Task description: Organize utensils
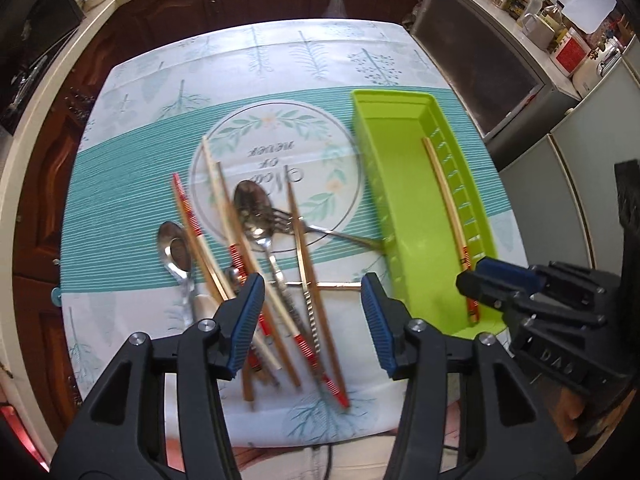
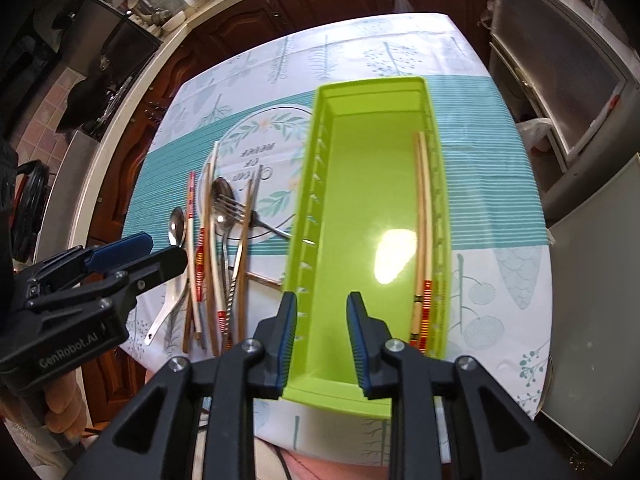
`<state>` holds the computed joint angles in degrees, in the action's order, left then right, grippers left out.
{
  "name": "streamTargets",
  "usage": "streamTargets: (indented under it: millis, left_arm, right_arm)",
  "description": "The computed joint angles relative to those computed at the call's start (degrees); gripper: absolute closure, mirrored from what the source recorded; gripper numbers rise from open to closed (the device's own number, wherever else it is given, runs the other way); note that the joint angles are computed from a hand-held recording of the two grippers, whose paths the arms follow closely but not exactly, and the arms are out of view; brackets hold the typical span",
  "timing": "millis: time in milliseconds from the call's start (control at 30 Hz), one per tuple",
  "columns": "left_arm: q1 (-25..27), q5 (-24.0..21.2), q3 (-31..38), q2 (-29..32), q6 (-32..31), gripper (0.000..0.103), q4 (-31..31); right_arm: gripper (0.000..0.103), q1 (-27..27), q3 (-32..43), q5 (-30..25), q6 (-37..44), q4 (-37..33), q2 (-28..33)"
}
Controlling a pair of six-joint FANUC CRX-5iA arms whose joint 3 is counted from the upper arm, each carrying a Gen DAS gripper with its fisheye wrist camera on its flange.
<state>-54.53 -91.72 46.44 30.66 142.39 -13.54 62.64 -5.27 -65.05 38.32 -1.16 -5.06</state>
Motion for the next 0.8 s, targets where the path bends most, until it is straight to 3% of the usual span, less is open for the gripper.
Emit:
streamTargets:
  millis: [333,700,800]
  left_arm:
    - [-1.06,-0.02,-9.33,-7.26,2.99,0.056,-3.20]
    - [2.79,7.02,-22.14,-14.32,4.62,0.056,1.12]
    - [4.74,9.22,-25.34,-15.51,4.05,0.063,3.41]
  right_arm:
    - [0.078,2.65,4.77,-0.62,1.52,0.35,3.68]
    - [0.078,2.08,9.88,-0.08,6.07,-3.60,9.03]
    - [0.078,0.91,12.11,-0.13,8.72,-6.25,11.33]
